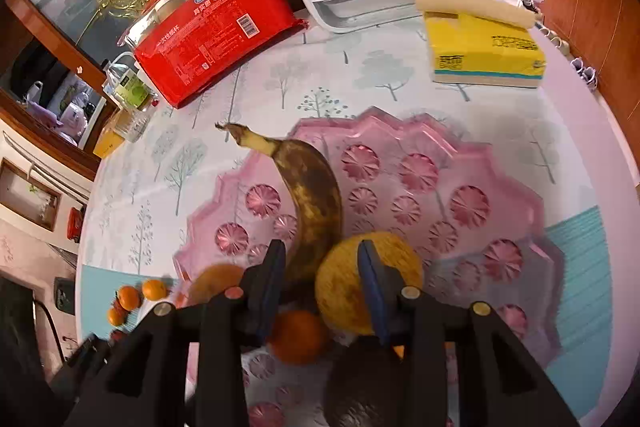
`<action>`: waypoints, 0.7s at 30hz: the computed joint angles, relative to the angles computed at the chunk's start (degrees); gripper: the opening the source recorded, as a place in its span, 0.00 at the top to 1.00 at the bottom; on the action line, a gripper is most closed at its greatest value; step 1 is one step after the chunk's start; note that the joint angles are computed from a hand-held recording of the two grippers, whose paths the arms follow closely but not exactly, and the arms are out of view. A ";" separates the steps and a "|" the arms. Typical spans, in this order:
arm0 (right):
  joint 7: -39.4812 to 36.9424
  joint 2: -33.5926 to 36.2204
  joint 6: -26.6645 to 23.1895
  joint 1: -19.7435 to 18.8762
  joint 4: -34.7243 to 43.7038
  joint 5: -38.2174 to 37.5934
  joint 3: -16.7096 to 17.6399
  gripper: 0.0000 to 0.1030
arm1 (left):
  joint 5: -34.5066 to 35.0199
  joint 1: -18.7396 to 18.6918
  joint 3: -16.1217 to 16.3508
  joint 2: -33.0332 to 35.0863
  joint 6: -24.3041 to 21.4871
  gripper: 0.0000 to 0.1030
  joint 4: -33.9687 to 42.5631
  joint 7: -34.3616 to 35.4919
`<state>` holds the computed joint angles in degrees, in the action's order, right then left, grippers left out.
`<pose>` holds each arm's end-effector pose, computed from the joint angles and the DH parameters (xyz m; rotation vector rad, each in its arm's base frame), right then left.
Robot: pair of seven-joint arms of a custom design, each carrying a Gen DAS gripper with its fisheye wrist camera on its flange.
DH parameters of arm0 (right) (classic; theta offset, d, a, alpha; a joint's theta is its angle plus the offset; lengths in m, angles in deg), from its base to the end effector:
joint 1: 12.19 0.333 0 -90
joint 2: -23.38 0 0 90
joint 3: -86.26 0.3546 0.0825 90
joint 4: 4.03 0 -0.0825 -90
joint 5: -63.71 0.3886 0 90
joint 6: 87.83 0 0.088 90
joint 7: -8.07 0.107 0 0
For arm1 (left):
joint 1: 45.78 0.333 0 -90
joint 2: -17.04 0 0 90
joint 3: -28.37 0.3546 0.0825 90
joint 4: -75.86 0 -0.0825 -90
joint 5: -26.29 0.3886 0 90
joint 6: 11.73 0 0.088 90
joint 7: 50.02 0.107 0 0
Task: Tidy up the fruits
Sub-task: 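Lower the apple and banana into the pink bowl and open both grippers, then move both open grippers back over the fruit plate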
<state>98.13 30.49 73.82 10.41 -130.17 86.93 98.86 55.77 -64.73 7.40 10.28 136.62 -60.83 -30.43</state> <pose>0.4958 0.3218 0.4145 -2.0528 1.5927 -0.0068 0.3816 -0.3351 0.4287 -2.0873 1.8363 -0.5073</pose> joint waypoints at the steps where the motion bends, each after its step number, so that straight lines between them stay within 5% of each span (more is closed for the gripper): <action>1: 0.17 -0.51 0.21 0.09 -0.62 -0.66 -0.15 0.63 | -0.21 -0.06 0.00 -0.30 0.00 0.34 -0.28 -0.13; 16: 4.09 -7.05 1.93 3.10 -7.64 -7.97 -2.24 0.63 | -3.56 0.65 -2.42 -6.40 -2.96 0.29 -3.88 -1.16; 21: 9.07 -9.77 2.86 4.27 -10.25 -15.29 -2.85 0.49 | -4.54 1.02 -3.61 -9.02 -4.17 0.29 -4.94 -1.34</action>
